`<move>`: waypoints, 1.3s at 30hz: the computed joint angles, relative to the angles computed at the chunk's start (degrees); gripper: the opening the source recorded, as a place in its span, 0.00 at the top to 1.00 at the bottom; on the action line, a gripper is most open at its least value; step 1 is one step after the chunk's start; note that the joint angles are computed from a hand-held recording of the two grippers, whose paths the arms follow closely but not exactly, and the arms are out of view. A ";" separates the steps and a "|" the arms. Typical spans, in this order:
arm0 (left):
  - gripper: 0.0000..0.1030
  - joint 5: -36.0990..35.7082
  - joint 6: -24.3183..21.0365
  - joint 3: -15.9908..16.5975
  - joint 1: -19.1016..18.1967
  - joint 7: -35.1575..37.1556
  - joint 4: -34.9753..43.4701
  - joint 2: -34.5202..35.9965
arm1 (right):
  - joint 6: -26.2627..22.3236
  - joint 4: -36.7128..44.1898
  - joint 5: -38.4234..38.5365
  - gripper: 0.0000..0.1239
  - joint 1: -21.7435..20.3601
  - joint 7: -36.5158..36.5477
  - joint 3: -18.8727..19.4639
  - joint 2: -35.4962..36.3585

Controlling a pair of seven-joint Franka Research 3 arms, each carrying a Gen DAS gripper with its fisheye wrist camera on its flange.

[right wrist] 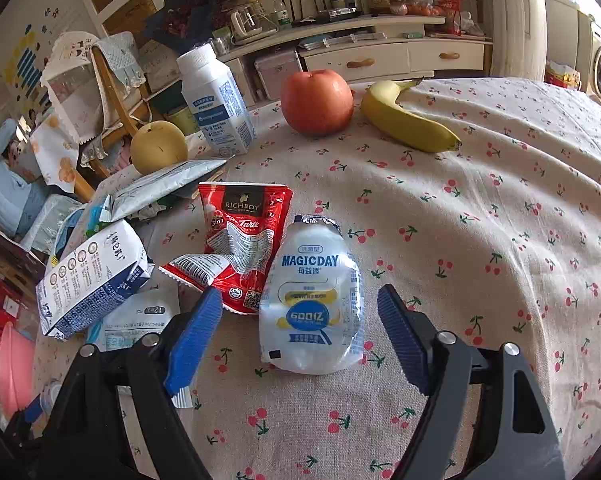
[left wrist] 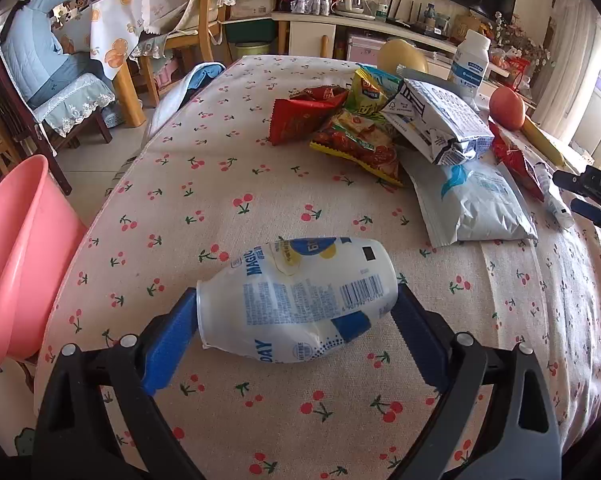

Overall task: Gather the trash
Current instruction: 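Lift the yogurt bottle with the left gripper while the right gripper grasps the white milk carton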

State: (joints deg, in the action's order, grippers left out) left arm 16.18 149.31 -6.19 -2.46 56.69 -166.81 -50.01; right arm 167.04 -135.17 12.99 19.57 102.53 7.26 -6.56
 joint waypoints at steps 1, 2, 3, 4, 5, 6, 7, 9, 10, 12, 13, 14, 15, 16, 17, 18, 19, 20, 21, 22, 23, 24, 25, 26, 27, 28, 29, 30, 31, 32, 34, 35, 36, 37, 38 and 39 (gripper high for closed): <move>0.09 -0.10 0.43 0.29 -0.19 0.32 0.15 0.48 | -0.51 0.62 -2.52 0.36 -0.64 1.65 0.63 0.42; 0.09 -0.10 0.78 0.36 -0.26 0.58 0.31 0.89 | -0.85 1.00 -3.23 0.36 -0.66 1.87 0.67 0.83; 0.09 -0.12 1.03 0.38 -0.34 0.81 0.47 1.26 | -1.37 1.47 -2.84 0.36 -0.40 1.49 0.49 1.28; 0.09 -0.31 1.22 0.59 -0.57 1.15 0.65 1.62 | -1.76 1.85 -2.47 0.36 -0.18 1.16 0.33 1.75; 0.09 -0.62 1.46 0.96 -0.92 1.63 0.83 1.99 | -2.29 2.22 -3.36 0.36 -0.26 1.80 0.39 2.13; 0.09 -0.95 1.55 1.25 -1.27 2.12 0.99 2.26 | -2.69 2.34 -4.12 0.36 -0.26 2.25 0.40 2.25; 0.09 -1.28 1.69 1.51 -1.55 2.60 1.17 2.55 | -2.86 2.36 -4.82 0.37 -0.26 2.64 0.39 2.33; 0.09 -2.03 1.98 1.92 -1.99 3.35 1.46 3.04 | -3.04 2.55 -7.76 0.44 -0.55 4.81 0.58 2.54; 0.09 -2.54 2.20 2.36 -2.34 3.89 1.45 3.10 | -3.26 2.96 -10.26 0.49 -0.86 6.82 0.81 2.85; 0.09 -3.45 2.45 2.89 -2.80 4.83 1.42 2.82 | -3.48 2.81 -11.33 0.50 -0.80 7.77 0.56 2.76; 0.09 -3.47 2.50 2.62 -2.55 5.00 1.37 2.51 | -3.61 2.80 -11.14 0.50 -0.70 7.75 0.42 2.72; 0.09 -3.41 2.66 2.28 -2.18 4.93 1.17 2.00 | -4.18 3.03 -11.36 0.50 -0.68 7.96 0.37 2.70; 0.09 -3.51 2.76 2.25 -2.00 4.94 0.88 1.42 | -4.69 3.11 -11.01 0.50 -0.50 7.60 0.30 2.57; 0.09 -3.76 2.64 2.50 -2.01 5.14 0.80 0.99 | -4.96 3.01 -9.60 0.47 -0.12 6.21 0.15 2.42; 0.09 -4.08 2.61 2.74 -2.05 5.28 0.67 0.53 | -5.08 2.76 -10.57 0.43 -0.22 7.10 0.35 2.09; 0.09 -4.27 2.57 2.87 -1.95 5.39 0.53 0.03 | -5.48 2.79 -13.00 0.35 -0.57 9.36 0.82 1.76; 0.09 -4.28 2.60 2.72 -1.68 5.35 0.44 -0.41 | -5.39 2.62 -13.96 0.30 -0.58 10.39 1.08 1.32; 0.09 -4.13 2.58 2.59 -1.27 5.37 0.48 -0.82 | -4.68 2.01 -13.42 0.29 -0.24 10.23 1.17 0.55; 0.09 -4.03 2.65 2.44 -0.96 5.29 0.43 -1.28 | -3.55 1.16 -11.65 0.28 0.43 9.10 1.14 -0.41; 0.09 -4.01 2.74 2.48 -0.75 5.26 0.39 -1.72 | -2.34 0.25 -8.13 0.28 1.67 6.56 0.76 -1.44; 0.09 -4.12 2.75 2.76 -0.65 5.35 0.38 -2.13 | -0.85 -0.78 -3.04 0.28 3.63 2.77 0.02 -2.58; 0.09 -4.25 2.78 3.00 -0.51 5.39 0.35 -2.55 | 0.45 -1.61 1.72 0.28 5.68 -0.94 -0.66 -3.59; 0.09 -4.31 2.92 3.17 -0.27 5.39 0.26 -2.96 | 1.75 -2.16 8.15 0.28 8.75 -6.05 -2.06 -4.36; 0.09 -4.28 3.04 3.23 0.09 5.36 0.23 -3.38 | 2.57 -2.16 17.29 0.28 13.25 -13.29 -4.62 -4.83; 0.09 -4.07 3.08 2.96 0.64 5.16 0.25 -3.73 | 2.27 -1.34 26.91 0.28 17.67 -20.67 -7.29 -4.89; 0.09 -3.73 3.16 2.62 1.22 4.93 0.12 -4.21 | 1.31 -0.01 36.35 0.28 21.21 -27.56 -9.41 -4.59; 0.09 -3.45 3.12 2.46 1.64 4.79 0.17 -4.57 | -0.22 1.52 42.26 0.28 22.75 -31.11 -10.22 -4.00; 0.09 -3.32 3.04 2.64 1.82 4.87 0.26 -4.87 | -1.84 3.27 46.49 0.28 23.30 -32.77 -10.28 -3.04; 0.09 -3.24 3.04 2.75 1.99 4.86 0.30 -5.19 | -3.54 4.87 51.14 0.28 23.60 -34.53 -10.37 -2.18; 0.09 -2.99 3.19 2.74 2.38 4.81 0.20 -5.75 | -5.30 6.45 55.09 0.28 23.45 -35.05 -10.30 -1.21; 0.09 -2.21 3.36 2.52 3.34 4.78 -0.05 -6.92 | -6.94 8.81 58.03 0.28 22.18 -31.17 -9.27 0.54; 0.09 -1.87 3.50 2.55 3.71 4.86 -0.08 -7.30 | -7.17 10.16 56.13 0.27 21.18 -26.40 -8.48 1.82; 0.09 -1.67 3.64 2.64 3.97 4.88 -0.13 -7.62 | -6.93 11.35 53.74 0.27 20.27 -22.08 -7.59 3.04; 0.09 -1.57 3.63 2.84 4.14 4.96 -0.18 -7.98 | -6.39 12.63 50.55 0.27 19.31 -17.47 -6.77 4.35; 0.09 -1.56 3.70 3.20 4.15 5.17 -0.33 -8.44 | -5.79 13.88 47.12 0.27 18.44 -13.24 -5.99 5.62; 0.09 -1.55 3.91 3.44 4.24 5.33 -0.46 -8.79 | -5.42 15.10 43.69 0.27 17.68 -9.66 -5.25 6.73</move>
State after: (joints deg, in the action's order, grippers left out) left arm 14.63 153.22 -2.75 1.79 62.02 -167.27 -58.80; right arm 161.61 -120.07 56.68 37.25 92.86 2.00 0.18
